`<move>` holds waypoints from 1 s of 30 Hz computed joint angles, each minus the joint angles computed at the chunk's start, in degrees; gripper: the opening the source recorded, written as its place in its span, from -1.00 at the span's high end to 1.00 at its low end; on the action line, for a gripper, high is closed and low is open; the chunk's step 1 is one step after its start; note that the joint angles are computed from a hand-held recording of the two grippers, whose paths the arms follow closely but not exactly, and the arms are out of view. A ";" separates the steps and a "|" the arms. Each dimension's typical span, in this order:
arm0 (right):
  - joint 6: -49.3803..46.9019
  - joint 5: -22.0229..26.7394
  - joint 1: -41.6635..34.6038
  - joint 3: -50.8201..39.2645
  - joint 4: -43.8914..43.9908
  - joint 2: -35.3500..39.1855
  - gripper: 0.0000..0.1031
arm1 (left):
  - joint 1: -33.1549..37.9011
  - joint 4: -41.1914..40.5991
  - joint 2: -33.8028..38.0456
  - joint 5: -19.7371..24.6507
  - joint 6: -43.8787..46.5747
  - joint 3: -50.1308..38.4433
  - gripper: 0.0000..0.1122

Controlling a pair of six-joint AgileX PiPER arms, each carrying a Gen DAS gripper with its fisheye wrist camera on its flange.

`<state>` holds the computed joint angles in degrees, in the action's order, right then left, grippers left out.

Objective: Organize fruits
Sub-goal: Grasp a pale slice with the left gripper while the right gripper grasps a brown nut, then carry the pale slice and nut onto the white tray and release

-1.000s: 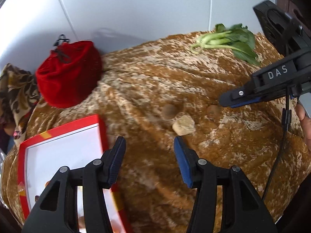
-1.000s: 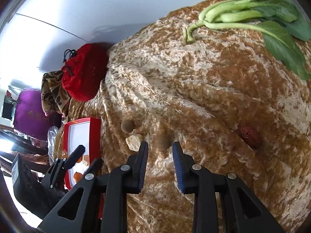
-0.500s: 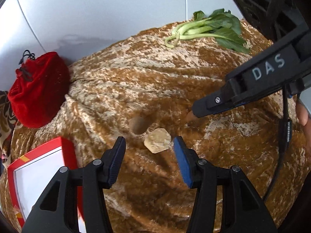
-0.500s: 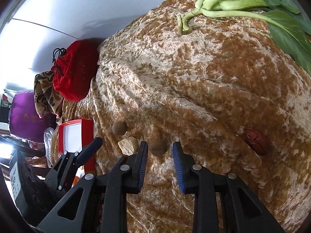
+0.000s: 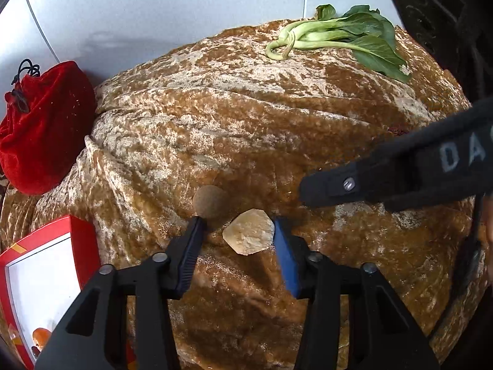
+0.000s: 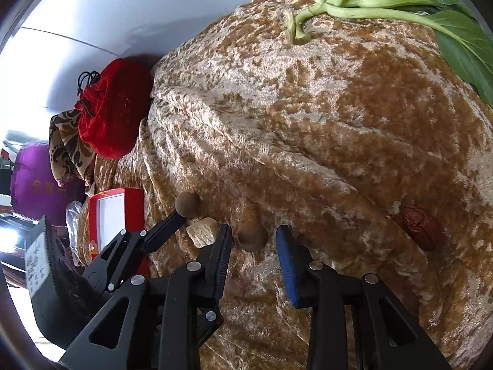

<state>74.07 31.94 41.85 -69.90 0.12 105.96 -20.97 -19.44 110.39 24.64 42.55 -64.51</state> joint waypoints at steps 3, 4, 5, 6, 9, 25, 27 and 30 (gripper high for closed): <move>-0.22 0.78 0.37 -1.88 -0.19 1.83 0.37 | 0.42 -1.45 0.17 0.68 1.10 -0.13 0.38; 0.43 1.12 0.58 -2.51 -0.96 2.34 0.37 | 0.50 -2.03 0.12 0.86 1.75 -0.06 0.43; 1.29 1.54 0.92 -3.20 -1.99 2.90 0.37 | 0.55 -2.48 0.15 0.92 2.34 -0.06 0.45; 1.95 2.04 1.22 -3.84 -2.88 3.40 0.38 | 0.48 -2.66 0.03 0.74 2.50 0.16 0.47; 5.38 3.77 2.32 -5.57 -6.51 4.81 0.54 | 0.74 -3.35 -0.03 1.16 3.08 -0.01 0.47; 20.64 6.52 9.70 -8.98 -27.22 -1.31 0.59 | 12.11 -15.97 -6.58 8.80 11.66 0.33 0.48; 22.45 2.19 8.51 -4.64 -27.18 -4.36 0.59 | 13.98 -18.01 -8.44 9.27 14.06 1.04 0.48; 25.87 -2.38 6.54 1.04 -27.61 -7.82 0.58 | 16.89 -18.98 -9.82 9.72 15.96 0.96 0.48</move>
